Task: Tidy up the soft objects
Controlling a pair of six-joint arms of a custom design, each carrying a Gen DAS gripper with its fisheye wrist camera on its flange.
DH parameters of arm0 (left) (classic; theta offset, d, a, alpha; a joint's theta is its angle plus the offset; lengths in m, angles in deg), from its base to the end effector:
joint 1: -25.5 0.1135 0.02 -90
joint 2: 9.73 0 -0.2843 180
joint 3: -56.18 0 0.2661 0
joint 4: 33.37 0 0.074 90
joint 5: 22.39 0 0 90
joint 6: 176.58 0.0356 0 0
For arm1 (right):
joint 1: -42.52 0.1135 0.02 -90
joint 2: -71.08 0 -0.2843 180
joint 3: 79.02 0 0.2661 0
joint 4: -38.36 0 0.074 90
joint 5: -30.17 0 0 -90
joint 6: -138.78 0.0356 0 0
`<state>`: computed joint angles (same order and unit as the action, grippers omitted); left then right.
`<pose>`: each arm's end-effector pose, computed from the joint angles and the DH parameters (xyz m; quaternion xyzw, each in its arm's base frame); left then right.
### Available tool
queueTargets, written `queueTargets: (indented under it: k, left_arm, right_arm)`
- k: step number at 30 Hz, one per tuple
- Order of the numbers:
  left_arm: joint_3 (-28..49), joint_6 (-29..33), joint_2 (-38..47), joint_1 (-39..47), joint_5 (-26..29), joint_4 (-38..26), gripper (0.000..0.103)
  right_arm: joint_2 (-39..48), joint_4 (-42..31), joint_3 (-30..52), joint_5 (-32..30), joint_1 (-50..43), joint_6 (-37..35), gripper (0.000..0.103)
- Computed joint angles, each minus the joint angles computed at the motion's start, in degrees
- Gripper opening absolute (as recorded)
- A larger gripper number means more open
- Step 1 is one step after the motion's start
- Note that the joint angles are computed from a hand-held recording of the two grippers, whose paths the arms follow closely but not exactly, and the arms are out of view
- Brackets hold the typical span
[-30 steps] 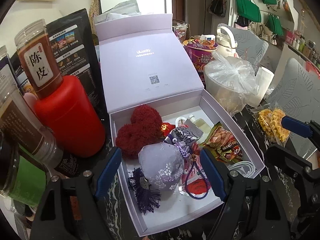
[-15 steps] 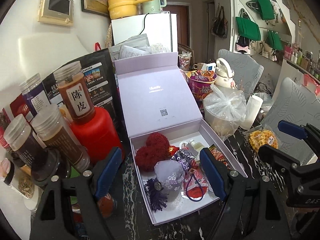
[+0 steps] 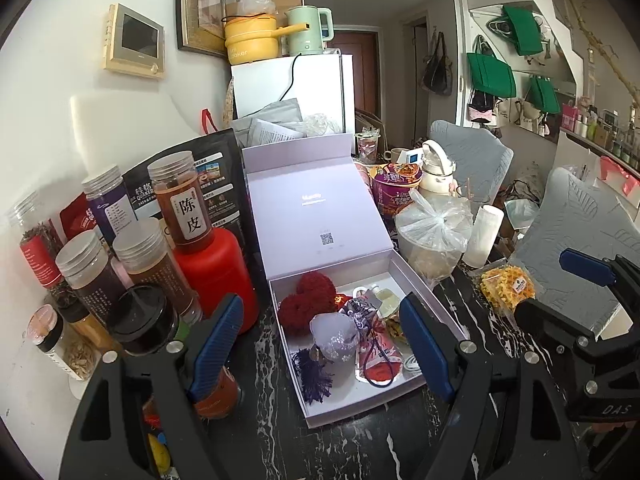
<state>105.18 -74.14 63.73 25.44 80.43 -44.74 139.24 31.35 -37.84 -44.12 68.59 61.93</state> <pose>0.2694 -0.0082 0.2122 0.1469 0.8740 -0.0500 0.4605 0.2208 0.0973 0.1961 -0.0346 0.8763 0.0424 0.4787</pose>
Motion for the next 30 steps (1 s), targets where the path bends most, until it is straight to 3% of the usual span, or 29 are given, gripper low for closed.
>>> queueTargets:
  k: [9, 30]
  left_arm:
    - [-5.36, 1.26, -5.49, 0.98, -0.06, -0.82, 0.080]
    - [-10.21, 2.18, -6.63, 3.53, 3.58, -1.91, 0.080]
  right_arm:
    - [-3.67, -4.04, -3.25, 3.36, 3.70, 6.35, 0.095]
    - [-5.79, -8.29, -6.94, 9.43, 12.17, 15.36, 0.095]
